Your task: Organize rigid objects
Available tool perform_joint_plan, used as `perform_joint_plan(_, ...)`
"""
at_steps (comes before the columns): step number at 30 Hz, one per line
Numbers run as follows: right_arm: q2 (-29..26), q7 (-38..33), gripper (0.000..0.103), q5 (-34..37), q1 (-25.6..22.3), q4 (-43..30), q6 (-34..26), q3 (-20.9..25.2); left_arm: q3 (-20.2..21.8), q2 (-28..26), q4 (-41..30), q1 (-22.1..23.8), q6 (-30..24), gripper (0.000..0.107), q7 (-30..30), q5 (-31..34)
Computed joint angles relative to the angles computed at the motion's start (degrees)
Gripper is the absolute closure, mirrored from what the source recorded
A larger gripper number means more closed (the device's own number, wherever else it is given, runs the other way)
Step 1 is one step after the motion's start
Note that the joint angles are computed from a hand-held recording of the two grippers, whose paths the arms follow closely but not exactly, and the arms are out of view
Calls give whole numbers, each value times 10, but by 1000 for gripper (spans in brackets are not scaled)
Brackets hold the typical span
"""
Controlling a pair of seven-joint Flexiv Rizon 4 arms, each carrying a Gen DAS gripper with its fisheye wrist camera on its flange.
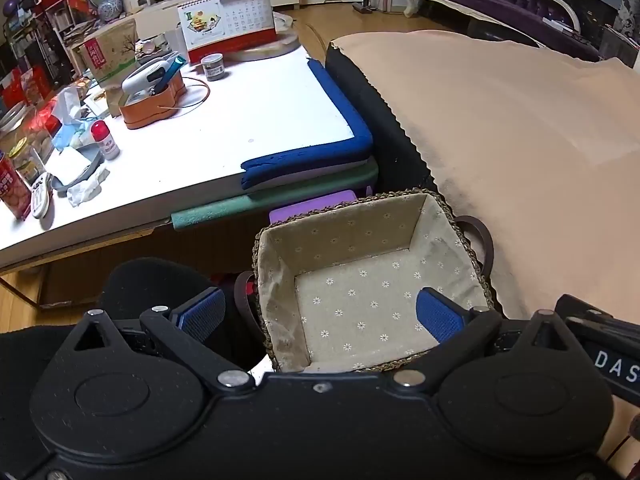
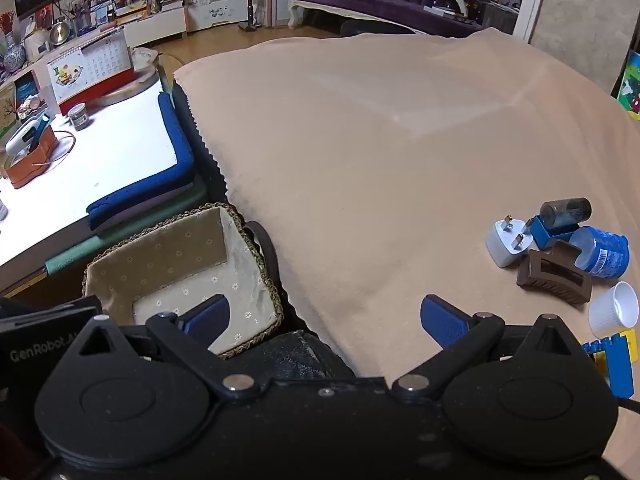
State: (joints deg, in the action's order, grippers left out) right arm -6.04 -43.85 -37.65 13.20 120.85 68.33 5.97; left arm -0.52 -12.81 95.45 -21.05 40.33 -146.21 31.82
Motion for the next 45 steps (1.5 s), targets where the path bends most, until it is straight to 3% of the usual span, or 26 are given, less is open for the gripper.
perform_joint_plan(45, -3, -1, 1, 10, 1, 7, 1, 0, 1, -1, 9, 3, 11, 8, 3, -14)
